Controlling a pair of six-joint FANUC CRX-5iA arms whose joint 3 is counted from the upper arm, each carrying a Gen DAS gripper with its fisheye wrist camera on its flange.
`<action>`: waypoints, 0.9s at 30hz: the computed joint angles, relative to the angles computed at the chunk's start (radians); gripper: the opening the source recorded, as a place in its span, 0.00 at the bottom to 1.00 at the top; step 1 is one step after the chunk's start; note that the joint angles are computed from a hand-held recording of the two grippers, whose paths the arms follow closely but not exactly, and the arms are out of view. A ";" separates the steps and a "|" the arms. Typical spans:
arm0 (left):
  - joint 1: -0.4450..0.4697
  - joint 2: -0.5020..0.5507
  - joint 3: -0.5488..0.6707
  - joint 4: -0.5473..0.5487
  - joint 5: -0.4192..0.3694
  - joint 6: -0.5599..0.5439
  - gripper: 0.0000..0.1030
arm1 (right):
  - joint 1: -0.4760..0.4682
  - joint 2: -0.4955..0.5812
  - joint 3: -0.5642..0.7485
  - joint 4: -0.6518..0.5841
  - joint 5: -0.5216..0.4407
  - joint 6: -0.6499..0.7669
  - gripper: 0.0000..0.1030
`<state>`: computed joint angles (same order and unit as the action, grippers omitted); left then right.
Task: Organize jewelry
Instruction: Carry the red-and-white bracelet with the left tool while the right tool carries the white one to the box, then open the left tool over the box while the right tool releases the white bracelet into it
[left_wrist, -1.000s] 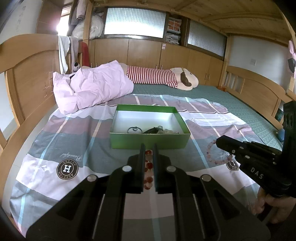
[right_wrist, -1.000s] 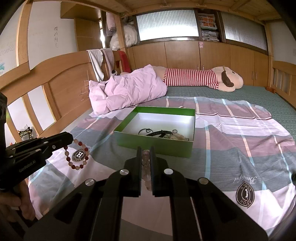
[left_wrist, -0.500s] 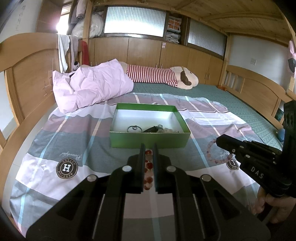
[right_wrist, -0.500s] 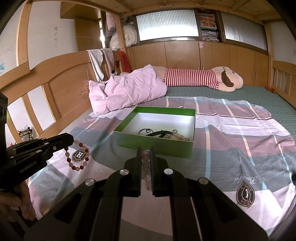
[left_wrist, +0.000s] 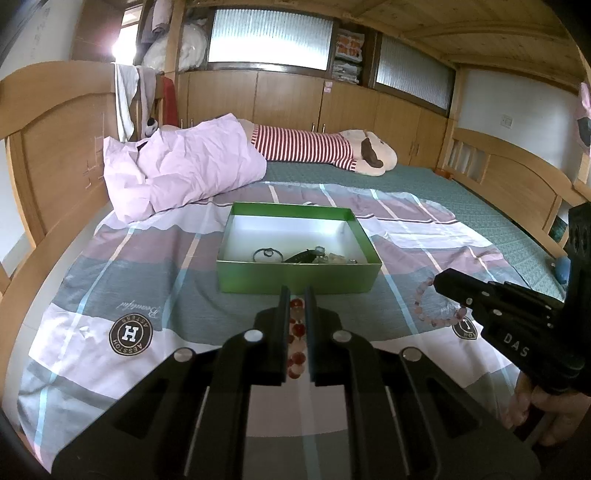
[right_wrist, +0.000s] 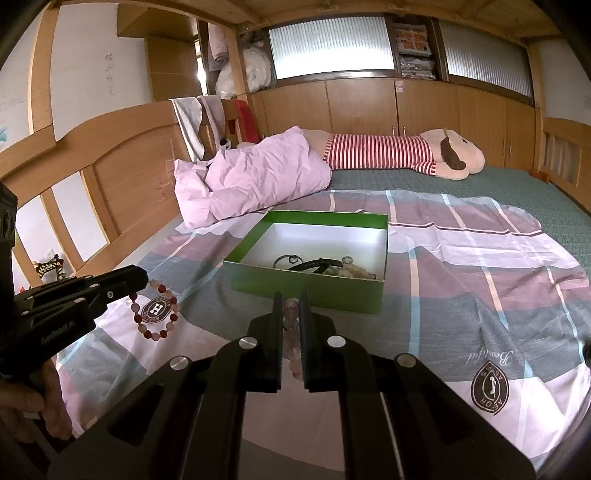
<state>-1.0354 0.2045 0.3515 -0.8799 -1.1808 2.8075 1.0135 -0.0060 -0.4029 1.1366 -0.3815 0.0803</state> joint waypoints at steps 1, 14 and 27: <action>0.004 0.002 0.002 0.003 0.002 -0.001 0.08 | -0.002 0.003 0.003 -0.001 0.001 0.000 0.08; 0.183 0.091 0.136 0.122 0.098 -0.160 0.08 | -0.084 0.198 0.231 -0.131 0.016 0.145 0.08; 0.393 0.283 0.282 0.351 0.233 -0.364 0.09 | -0.138 0.478 0.602 -0.490 -0.021 0.460 0.23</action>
<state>-0.6423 0.4877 0.6337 -0.5284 -0.9480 2.4437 0.8750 0.4724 0.1994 0.6467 -0.4027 0.5403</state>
